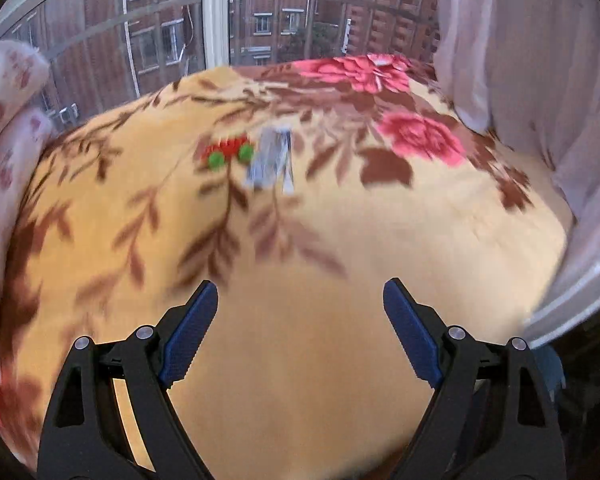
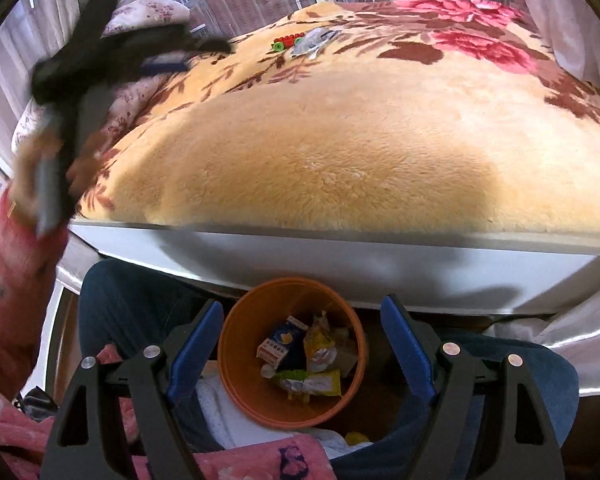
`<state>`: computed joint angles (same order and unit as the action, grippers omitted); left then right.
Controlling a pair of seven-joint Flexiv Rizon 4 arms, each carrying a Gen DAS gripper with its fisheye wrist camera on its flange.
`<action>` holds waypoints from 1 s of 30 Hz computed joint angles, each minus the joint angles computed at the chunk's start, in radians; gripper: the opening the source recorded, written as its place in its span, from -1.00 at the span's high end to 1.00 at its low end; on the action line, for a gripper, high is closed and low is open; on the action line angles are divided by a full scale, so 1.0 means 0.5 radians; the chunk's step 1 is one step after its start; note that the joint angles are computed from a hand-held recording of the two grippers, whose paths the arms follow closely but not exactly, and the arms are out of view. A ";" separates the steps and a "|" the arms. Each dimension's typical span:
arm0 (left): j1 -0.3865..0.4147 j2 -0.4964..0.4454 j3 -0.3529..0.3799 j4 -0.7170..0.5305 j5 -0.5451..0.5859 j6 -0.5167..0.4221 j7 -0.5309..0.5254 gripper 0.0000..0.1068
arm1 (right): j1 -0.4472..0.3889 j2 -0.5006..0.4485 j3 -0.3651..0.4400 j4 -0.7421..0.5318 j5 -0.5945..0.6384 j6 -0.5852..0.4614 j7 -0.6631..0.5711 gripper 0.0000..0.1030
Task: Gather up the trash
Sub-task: 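Grasp the clear plastic wrapper with the left gripper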
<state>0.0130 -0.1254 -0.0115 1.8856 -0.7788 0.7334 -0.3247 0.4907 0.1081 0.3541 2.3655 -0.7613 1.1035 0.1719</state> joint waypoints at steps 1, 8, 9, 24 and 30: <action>-0.008 -0.075 -0.025 -0.085 0.022 -0.008 -0.065 -0.55 | -0.003 -0.005 -0.005 0.000 0.001 0.013 -0.004 -0.54; -0.102 -0.509 -0.142 -0.534 0.337 0.172 -0.477 -0.55 | -0.029 -0.045 -0.048 -0.008 0.033 0.091 -0.135 -0.54; -0.111 -0.559 -0.147 -0.592 0.397 0.180 -0.536 -0.55 | -0.038 -0.046 -0.056 -0.004 0.036 0.110 -0.155 -0.54; -0.140 -0.956 -0.197 -1.118 0.813 0.056 -1.018 0.32 | -0.129 -0.050 -0.087 0.038 0.062 0.222 -0.192 -0.54; -0.104 -0.854 -0.220 -0.985 0.793 0.084 -0.934 0.70 | -0.129 -0.046 -0.075 0.039 0.002 0.194 -0.120 -0.54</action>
